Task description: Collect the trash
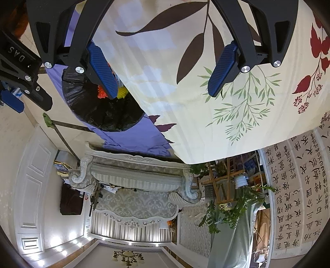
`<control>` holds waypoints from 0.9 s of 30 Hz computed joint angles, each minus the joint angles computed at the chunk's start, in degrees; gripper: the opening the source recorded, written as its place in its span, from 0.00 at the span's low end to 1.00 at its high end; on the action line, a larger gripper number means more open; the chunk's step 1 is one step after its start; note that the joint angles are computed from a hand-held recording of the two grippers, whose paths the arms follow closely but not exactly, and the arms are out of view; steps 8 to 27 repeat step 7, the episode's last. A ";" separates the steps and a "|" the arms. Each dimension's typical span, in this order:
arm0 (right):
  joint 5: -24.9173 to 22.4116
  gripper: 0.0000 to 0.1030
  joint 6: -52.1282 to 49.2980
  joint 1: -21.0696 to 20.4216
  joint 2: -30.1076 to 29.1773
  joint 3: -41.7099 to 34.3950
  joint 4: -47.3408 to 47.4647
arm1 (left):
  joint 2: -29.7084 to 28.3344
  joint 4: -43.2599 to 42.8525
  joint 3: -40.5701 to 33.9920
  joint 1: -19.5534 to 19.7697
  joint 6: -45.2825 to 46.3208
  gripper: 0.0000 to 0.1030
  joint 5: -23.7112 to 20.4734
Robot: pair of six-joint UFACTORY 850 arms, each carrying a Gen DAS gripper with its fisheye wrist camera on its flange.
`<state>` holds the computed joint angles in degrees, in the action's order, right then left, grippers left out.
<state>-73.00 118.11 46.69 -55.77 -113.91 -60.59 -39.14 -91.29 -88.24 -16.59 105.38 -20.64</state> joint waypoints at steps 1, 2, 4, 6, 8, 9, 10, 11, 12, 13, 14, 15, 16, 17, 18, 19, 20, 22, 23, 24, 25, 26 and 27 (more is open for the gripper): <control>-0.06 0.84 -0.08 -0.01 -0.10 -0.15 0.02 | -0.32 0.76 -0.55 0.00 -0.91 0.84 0.32; -0.03 0.84 -0.09 -0.01 -0.09 -0.15 0.05 | -0.32 1.87 -0.60 -0.07 -2.27 0.84 0.62; -0.05 0.84 -0.14 0.00 -0.12 -0.20 0.00 | -1.12 7.04 -2.06 0.15 -7.52 0.84 0.26; 0.08 0.84 -0.09 0.09 -0.17 -0.15 -0.04 | -1.47 10.22 -2.70 0.22 -10.98 0.84 0.29; 0.11 0.84 -0.02 0.11 -0.29 -0.20 -0.03 | -1.50 10.19 -2.70 0.27 -11.04 0.84 0.51; 0.11 0.84 -0.02 0.11 -0.29 -0.20 -0.03 | -1.50 10.19 -2.70 0.27 -11.04 0.84 0.51; 0.11 0.84 -0.02 0.11 -0.29 -0.20 -0.03 | -1.50 10.19 -2.70 0.27 -11.04 0.84 0.51; 0.11 0.84 -0.02 0.11 -0.29 -0.20 -0.03 | -1.50 10.19 -2.70 0.27 -11.04 0.84 0.51; 0.11 0.84 -0.02 0.11 -0.29 -0.20 -0.03 | -1.50 10.19 -2.70 0.27 -11.04 0.84 0.51; 0.11 0.84 -0.02 0.11 -0.29 -0.20 -0.03 | -1.50 10.19 -2.70 0.27 -11.04 0.84 0.51; 0.11 0.84 -0.02 0.11 -0.29 -0.20 -0.03 | -1.50 10.19 -2.70 0.27 -11.04 0.84 0.51; 0.11 0.84 -0.02 0.11 -0.29 -0.20 -0.03 | -1.50 10.19 -2.70 0.27 -11.04 0.84 0.51; 0.11 0.84 -0.02 0.11 -0.29 -0.20 -0.03 | -1.50 10.19 -2.70 0.27 -11.04 0.84 0.51; 0.11 0.84 -0.02 0.11 -0.29 -0.20 -0.03 | -1.50 10.19 -2.70 0.27 -11.04 0.84 0.51; 0.11 0.84 -0.02 0.11 -0.29 -0.20 -0.03 | -1.50 10.19 -2.70 0.27 -11.04 0.84 0.51; 0.11 0.84 -0.02 0.11 -0.29 -0.20 -0.03 | -1.50 10.19 -2.70 0.27 -11.04 0.84 0.51; 0.11 0.84 -0.02 0.11 -0.29 -0.20 -0.03 | -1.50 10.19 -2.70 0.27 -11.04 0.84 0.51; 0.11 0.84 -0.02 0.11 -0.29 -0.20 -0.03 | -1.50 10.19 -2.70 0.27 -11.04 0.84 0.51; 0.11 0.84 -0.02 0.11 -0.29 -0.20 -0.03 | -1.50 10.19 -2.70 0.27 -11.04 0.84 0.51; 0.11 0.84 -0.02 0.11 -0.29 -0.20 -0.03 | -1.50 10.19 -2.70 0.27 -11.04 0.84 0.51; 0.11 0.84 -0.02 0.11 -0.29 -0.20 -0.03 | -1.50 10.19 -2.70 0.27 -11.04 0.84 0.51; 0.11 0.84 -0.02 0.11 -0.29 -0.20 -0.03 | -1.50 10.19 -2.70 0.27 -11.04 0.84 0.51; 0.11 0.84 -0.02 0.11 -0.29 -0.20 -0.03 | -1.50 10.19 -2.70 0.27 -11.04 0.84 0.51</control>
